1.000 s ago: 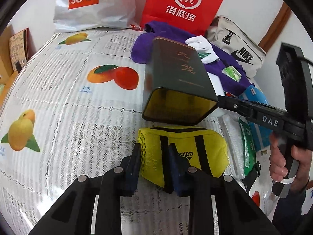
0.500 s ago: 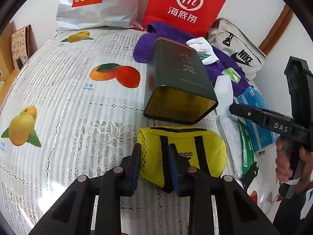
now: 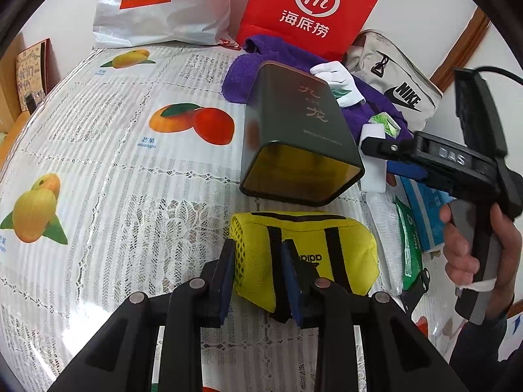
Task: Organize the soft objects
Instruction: 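Grasp and lift the white sponge block with the right gripper while the left grasps the yellow pouch, then carry the sponge block and yellow pouch over the purple towel with both grippers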
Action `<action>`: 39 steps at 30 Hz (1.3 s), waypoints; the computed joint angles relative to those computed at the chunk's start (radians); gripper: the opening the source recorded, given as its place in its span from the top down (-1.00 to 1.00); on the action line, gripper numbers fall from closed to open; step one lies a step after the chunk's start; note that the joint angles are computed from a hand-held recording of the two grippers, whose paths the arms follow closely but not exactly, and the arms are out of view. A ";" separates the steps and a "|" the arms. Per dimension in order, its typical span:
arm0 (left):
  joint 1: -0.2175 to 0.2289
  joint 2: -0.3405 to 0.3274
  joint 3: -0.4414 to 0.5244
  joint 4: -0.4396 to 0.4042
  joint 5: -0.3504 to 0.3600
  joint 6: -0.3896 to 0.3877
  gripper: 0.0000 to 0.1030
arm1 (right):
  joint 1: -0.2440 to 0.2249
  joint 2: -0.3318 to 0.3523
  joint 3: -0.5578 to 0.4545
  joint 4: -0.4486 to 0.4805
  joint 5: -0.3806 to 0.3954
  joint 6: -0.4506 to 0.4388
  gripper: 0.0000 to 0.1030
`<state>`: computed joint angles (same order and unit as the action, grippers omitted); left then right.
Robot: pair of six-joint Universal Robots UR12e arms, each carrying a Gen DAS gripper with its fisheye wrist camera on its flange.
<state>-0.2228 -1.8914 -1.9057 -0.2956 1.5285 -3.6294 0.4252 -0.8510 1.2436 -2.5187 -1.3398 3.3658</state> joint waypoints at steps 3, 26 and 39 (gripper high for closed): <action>0.002 0.000 -0.002 0.008 -0.006 -0.004 0.46 | 0.003 0.006 -0.011 0.019 -0.008 -0.013 -0.15; -0.016 0.025 -0.009 0.048 0.032 0.009 0.74 | -0.024 -0.108 0.159 -0.216 0.055 -0.102 0.40; -0.034 0.063 -0.014 0.074 0.060 0.013 0.77 | -0.033 -0.178 0.241 -0.280 0.015 -0.144 0.41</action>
